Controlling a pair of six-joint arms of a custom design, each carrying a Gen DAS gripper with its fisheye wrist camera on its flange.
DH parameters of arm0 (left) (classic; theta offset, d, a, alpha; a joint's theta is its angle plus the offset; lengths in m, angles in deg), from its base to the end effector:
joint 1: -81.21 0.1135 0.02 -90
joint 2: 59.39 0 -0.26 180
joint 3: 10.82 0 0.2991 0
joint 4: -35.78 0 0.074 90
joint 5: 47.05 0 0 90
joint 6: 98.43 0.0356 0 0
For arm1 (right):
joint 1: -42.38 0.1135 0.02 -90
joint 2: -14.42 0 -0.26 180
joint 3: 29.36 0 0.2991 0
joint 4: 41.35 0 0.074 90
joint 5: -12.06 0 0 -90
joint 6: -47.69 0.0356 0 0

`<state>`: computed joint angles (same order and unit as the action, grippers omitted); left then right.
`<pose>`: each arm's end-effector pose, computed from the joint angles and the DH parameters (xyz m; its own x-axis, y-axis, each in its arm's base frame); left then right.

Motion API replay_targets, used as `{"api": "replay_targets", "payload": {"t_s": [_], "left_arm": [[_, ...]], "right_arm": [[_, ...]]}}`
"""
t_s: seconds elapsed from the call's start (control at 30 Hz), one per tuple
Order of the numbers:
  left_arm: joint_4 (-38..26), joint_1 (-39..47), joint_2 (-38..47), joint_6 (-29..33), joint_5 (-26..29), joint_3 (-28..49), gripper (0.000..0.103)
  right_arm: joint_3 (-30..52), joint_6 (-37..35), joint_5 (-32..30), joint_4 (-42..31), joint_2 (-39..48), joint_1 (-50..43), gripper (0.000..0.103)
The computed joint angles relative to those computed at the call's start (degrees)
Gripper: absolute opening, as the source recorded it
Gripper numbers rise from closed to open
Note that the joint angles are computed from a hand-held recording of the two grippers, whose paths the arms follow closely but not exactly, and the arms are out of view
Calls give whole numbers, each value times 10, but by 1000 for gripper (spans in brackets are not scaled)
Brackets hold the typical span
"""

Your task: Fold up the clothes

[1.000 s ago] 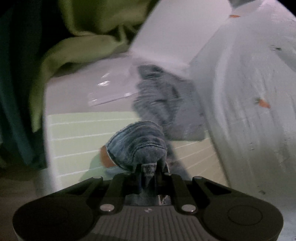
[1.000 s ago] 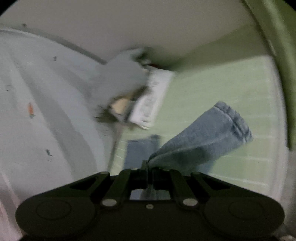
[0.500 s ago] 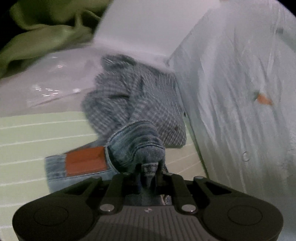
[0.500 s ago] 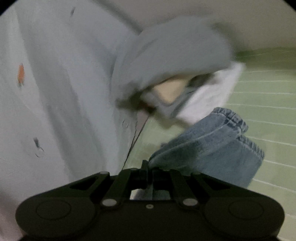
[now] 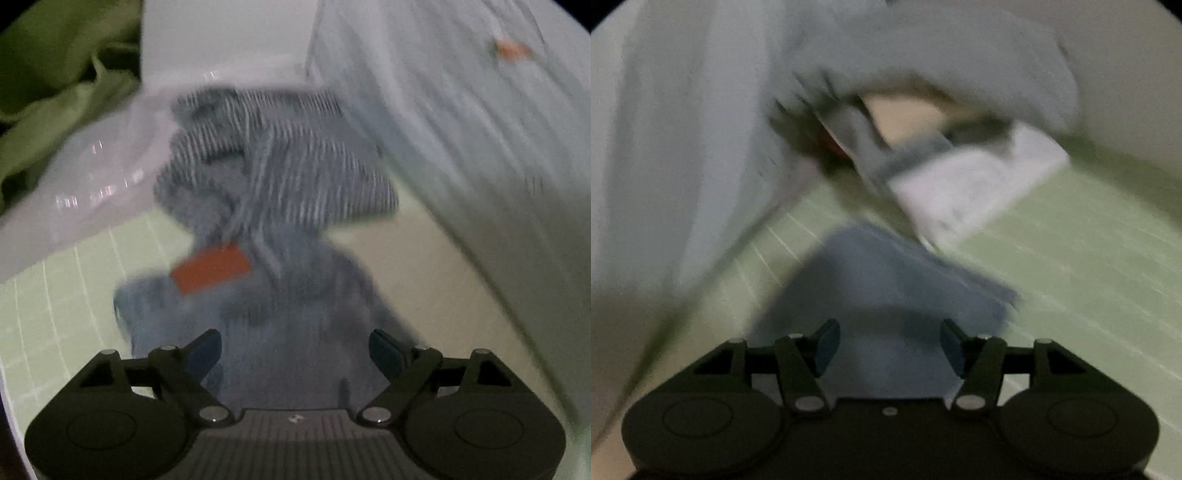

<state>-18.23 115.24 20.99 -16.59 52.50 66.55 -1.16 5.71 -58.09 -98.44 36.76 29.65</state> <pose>0.2806 0.1824 0.2626 -0.6205 -0.5879 -0.5191 -0.5709 0.7924 -0.2150 0.1381 -0.0436 0.1591 -0.2004 0.7621 -0.6156 0.8427 0.4546 0.2884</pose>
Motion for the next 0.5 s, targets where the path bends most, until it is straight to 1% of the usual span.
{"api": "replay_targets", "payload": {"t_s": [0.03,0.1,0.17,0.2,0.23,0.3,0.33,0.37,0.4,0.47,0.5], "left_arm": [[-10,-4,-5,12,0,-10,87],[-30,-13,-18,37,-2,-29,87],[-35,-27,-29,63,-12,-50,87],[-34,-34,-31,77,-18,-58,87],[-33,-42,-34,91,-28,-67,87],[-26,-51,-45,111,-45,-85,88],[-24,-51,-46,119,-50,-90,88],[-22,-50,-47,127,-53,-95,88],[-23,-46,-46,137,-52,-98,88],[-21,-34,-49,152,-52,-109,89],[-20,-27,-49,156,-52,-114,92]], "right_arm": [[-13,5,-3,-22,-22,1,61],[-27,18,-8,-31,-32,13,63],[-41,30,-14,-38,-41,25,63],[-44,34,-15,-28,-28,36,63],[-45,38,-14,-19,-18,47,60],[-45,40,-18,7,10,58,41],[-47,36,-21,3,-3,57,22],[-51,32,-23,-2,-19,55,6],[-54,28,-26,-7,-34,54,6],[-58,26,-46,-55,-115,25,5],[-52,24,-42,-96,-164,18,5]]}}
